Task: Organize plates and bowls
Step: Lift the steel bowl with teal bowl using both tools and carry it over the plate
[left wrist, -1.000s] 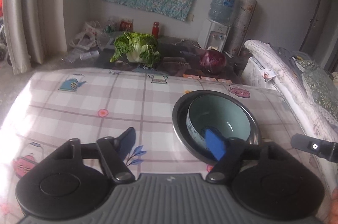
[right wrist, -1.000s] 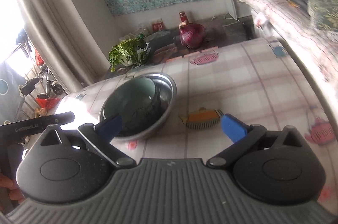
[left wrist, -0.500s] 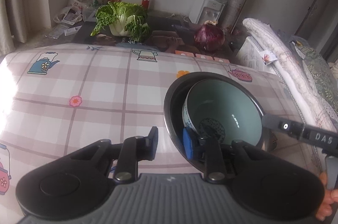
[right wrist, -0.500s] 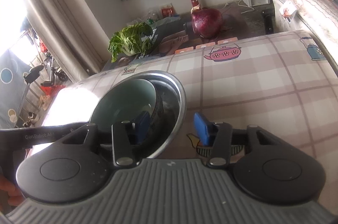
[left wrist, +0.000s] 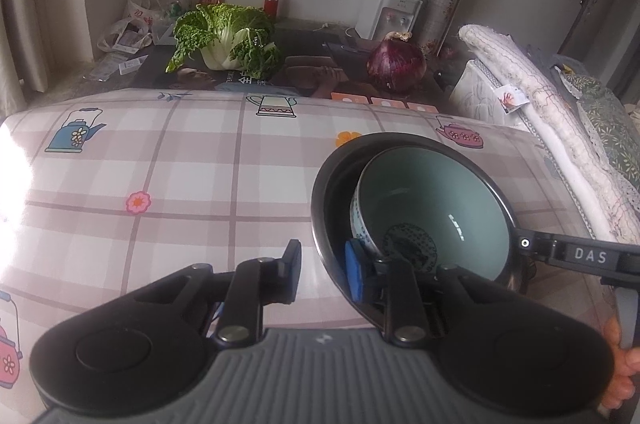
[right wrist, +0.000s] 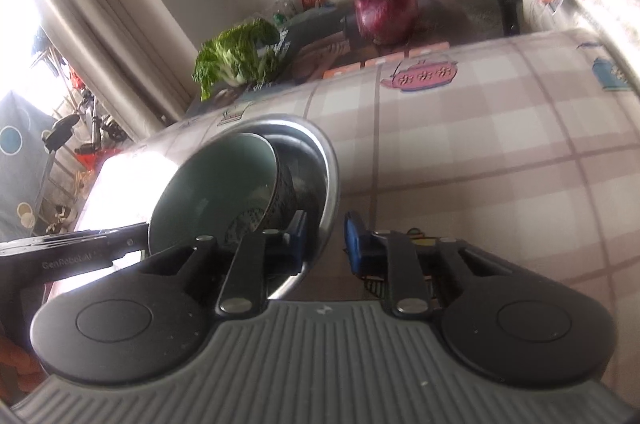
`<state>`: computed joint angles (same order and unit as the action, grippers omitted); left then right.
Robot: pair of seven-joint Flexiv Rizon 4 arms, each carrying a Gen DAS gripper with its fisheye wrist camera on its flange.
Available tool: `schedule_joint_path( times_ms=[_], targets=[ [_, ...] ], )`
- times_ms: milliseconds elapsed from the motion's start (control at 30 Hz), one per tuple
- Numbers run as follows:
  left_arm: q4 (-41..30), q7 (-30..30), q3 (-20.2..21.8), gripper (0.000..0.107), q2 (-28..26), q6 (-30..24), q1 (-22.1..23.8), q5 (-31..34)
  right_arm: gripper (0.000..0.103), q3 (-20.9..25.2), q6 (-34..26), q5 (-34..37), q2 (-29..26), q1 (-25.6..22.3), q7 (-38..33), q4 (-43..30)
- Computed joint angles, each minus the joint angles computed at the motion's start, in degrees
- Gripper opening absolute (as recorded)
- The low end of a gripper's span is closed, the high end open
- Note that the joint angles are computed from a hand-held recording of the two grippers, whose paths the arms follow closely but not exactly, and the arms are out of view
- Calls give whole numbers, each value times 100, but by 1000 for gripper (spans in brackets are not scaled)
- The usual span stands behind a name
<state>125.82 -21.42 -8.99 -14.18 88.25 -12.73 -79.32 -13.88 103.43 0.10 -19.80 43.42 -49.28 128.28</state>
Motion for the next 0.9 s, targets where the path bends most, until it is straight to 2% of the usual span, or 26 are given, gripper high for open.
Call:
schedule_joint_path(
  times_ms=[67,133,200,300,433,533,633,900],
  targets=[
    [-5,-175,39,24,-32,-43,19,214,13,252,-27,-24,-75,-237,52,-110],
    [-12,-209,-2,21,-53,-28,58,293,13,108,-26,-18,-133,-92,85,-133],
    [-19,-195,-60,19,-81,57,77,334,12,193,-4,-24,-167,-174,109,-160],
    [-51,-91,-182,18,-160,224,102,270,12,281,7,-31,-195,-268,120,-190],
    [-91,-82,-275,18,-242,265,171,305,12,129,-17,-30,-237,-144,125,-222],
    [-122,181,-377,17,-258,341,182,37,12,242,46,-31,-289,-265,130,-259],
    [-165,388,-344,16,-278,411,74,-199,12,326,98,-6,-335,-339,99,-289],
    [-158,349,-185,16,-259,347,-55,-185,12,299,252,206,-354,-250,-67,-248]
  ],
)
